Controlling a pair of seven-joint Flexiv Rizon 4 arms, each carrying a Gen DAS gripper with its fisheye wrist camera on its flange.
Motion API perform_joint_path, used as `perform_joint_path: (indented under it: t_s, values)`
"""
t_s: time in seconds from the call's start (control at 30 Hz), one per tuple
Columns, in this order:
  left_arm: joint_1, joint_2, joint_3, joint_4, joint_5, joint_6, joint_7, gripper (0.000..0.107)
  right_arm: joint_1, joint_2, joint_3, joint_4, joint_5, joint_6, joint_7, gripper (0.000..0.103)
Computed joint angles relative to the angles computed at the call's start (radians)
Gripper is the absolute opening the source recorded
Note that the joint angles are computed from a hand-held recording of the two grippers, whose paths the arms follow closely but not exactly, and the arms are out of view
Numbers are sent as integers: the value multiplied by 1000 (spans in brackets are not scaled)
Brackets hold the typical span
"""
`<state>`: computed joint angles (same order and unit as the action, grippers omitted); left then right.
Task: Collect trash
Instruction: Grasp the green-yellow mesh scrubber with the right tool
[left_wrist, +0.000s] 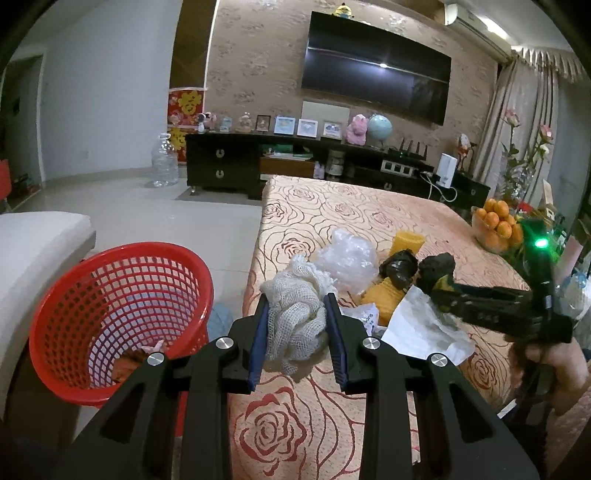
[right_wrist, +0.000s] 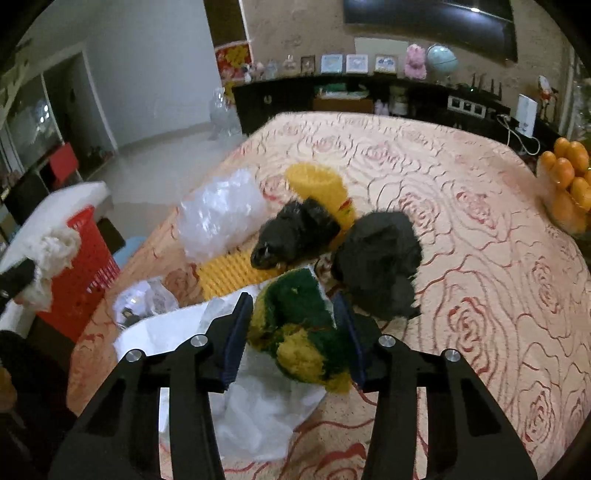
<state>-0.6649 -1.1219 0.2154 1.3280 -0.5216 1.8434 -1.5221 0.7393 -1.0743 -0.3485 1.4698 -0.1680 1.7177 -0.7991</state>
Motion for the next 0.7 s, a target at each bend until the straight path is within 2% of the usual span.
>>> perform_joint_path:
  t_s: [0.17,0.5,0.7]
  values:
    - [-11,7,14,11,-14,16,-4,28,38,16,-47,43,56,95,-25,45]
    - [-46,32,65,72,-95,62,18,28,84,29,-54,37,132,121,-120,45]
    - [-148,30,216,127,-285,71,66,28,118,42,-62,32,153,130,-164,45]
